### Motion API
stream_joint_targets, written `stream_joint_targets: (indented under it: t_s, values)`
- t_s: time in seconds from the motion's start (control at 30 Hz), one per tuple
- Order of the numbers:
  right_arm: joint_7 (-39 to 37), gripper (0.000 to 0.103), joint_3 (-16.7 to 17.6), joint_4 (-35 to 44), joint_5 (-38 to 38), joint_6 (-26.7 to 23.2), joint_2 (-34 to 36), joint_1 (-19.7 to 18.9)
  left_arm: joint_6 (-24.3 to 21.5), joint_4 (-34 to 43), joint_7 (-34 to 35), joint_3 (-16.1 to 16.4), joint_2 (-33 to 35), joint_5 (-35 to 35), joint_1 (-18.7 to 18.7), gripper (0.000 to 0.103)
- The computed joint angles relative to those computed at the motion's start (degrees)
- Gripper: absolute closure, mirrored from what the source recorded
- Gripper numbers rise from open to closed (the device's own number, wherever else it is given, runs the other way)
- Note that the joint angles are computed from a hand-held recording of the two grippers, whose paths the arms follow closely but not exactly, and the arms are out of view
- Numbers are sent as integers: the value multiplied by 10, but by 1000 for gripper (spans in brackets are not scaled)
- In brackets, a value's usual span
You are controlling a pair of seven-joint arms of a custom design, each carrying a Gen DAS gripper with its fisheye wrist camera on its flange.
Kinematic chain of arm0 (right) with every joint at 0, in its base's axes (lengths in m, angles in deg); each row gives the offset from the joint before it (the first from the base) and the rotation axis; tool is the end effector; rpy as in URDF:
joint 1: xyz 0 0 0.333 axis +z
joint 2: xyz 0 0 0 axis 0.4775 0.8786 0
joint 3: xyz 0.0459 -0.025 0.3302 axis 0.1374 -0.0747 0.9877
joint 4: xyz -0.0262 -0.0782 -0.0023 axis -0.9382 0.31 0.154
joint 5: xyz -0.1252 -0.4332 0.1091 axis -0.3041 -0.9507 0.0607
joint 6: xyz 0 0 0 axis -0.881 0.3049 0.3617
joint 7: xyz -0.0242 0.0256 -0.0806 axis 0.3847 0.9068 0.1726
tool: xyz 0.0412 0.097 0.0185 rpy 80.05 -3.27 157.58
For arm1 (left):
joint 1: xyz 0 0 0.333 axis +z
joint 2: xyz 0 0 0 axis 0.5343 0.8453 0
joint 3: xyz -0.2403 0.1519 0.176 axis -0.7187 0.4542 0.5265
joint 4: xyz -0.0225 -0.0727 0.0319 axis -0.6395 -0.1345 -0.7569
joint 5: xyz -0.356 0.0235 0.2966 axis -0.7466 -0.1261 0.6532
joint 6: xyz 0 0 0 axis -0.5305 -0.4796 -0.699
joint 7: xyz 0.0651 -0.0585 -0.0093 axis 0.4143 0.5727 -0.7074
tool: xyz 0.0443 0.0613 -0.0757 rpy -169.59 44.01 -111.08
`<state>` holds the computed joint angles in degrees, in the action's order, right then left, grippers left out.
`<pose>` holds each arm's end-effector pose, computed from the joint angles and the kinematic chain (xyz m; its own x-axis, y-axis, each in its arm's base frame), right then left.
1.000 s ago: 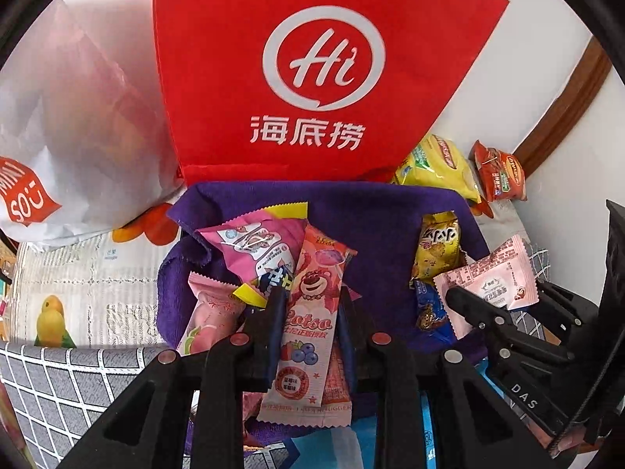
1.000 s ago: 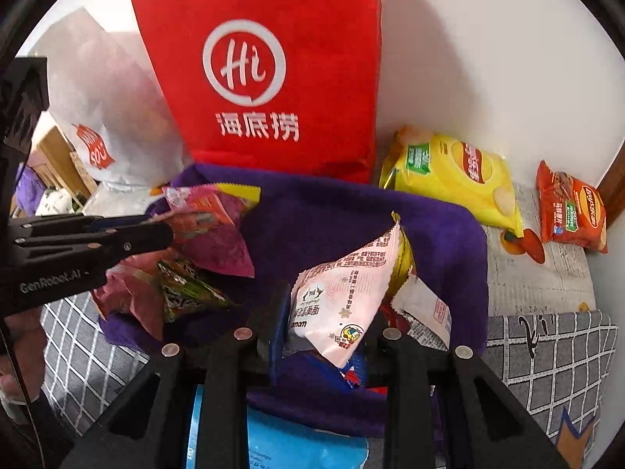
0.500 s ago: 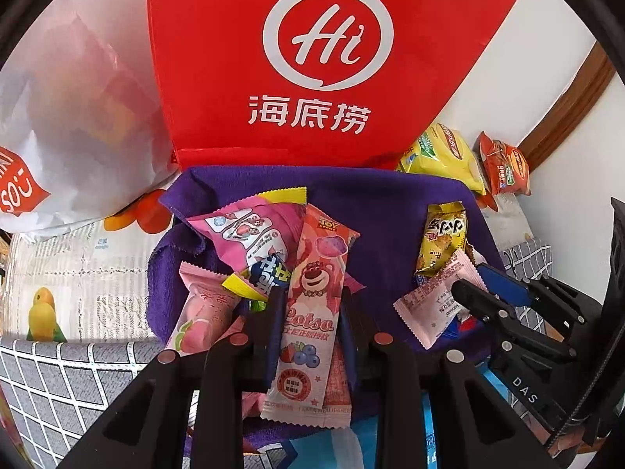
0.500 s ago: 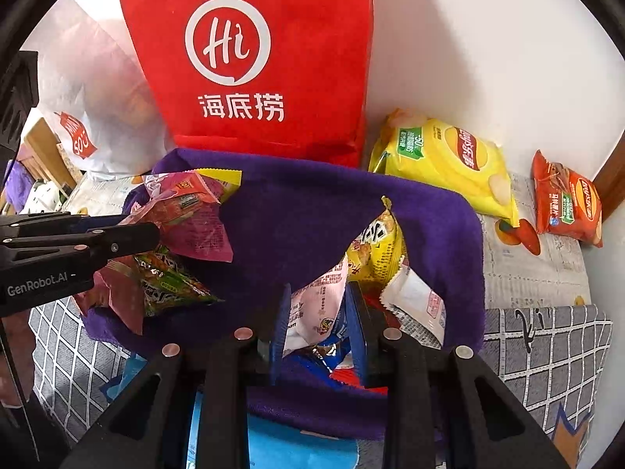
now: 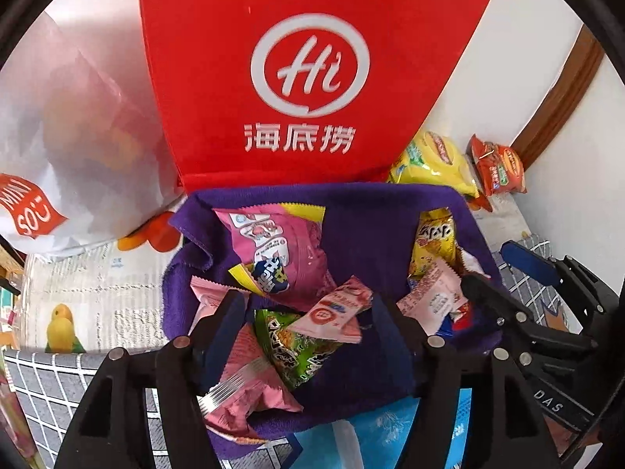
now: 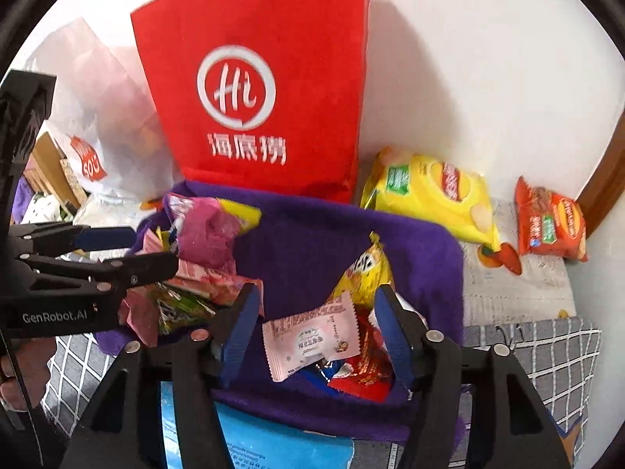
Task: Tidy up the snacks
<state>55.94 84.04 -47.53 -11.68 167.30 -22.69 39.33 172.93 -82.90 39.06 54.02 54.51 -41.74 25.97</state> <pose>0.5499 0.1610 0.4883 -0.0754 -0.9971 -0.0031 -0.7872 0.0615 -0.6136 0.6157 -0.1692 0.5068 -0.4137 -0.8970 0.1558 -0.8217 0.2942 -0.4882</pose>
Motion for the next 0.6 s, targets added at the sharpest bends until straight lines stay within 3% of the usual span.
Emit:
stream_joint_targets:
  t_s: [0.17, 0.27, 0.37, 0.47, 0.6]
  values:
    - [46, 41, 12, -1, -26, -7, -23, -11, 7, -15, 3, 3, -30, -5, 1, 37]
    - [54, 41, 15, -3, -16, -37, -43, -4, 11, -26, 11, 4, -55, -11, -3, 36]
    - [109, 41, 42, -5, -58, -82, -78, -17, 13, -44, 27, 6, -85, -14, -8, 35]
    - [118, 41, 37, -18, -47, -98, -114, -4, 3, -69, 42, 14, -126, -34, -15, 34]
    - [152, 36, 59, -36, -63, -137, -164, -1, 5, -119, 51, 23, -192, -45, -18, 27]
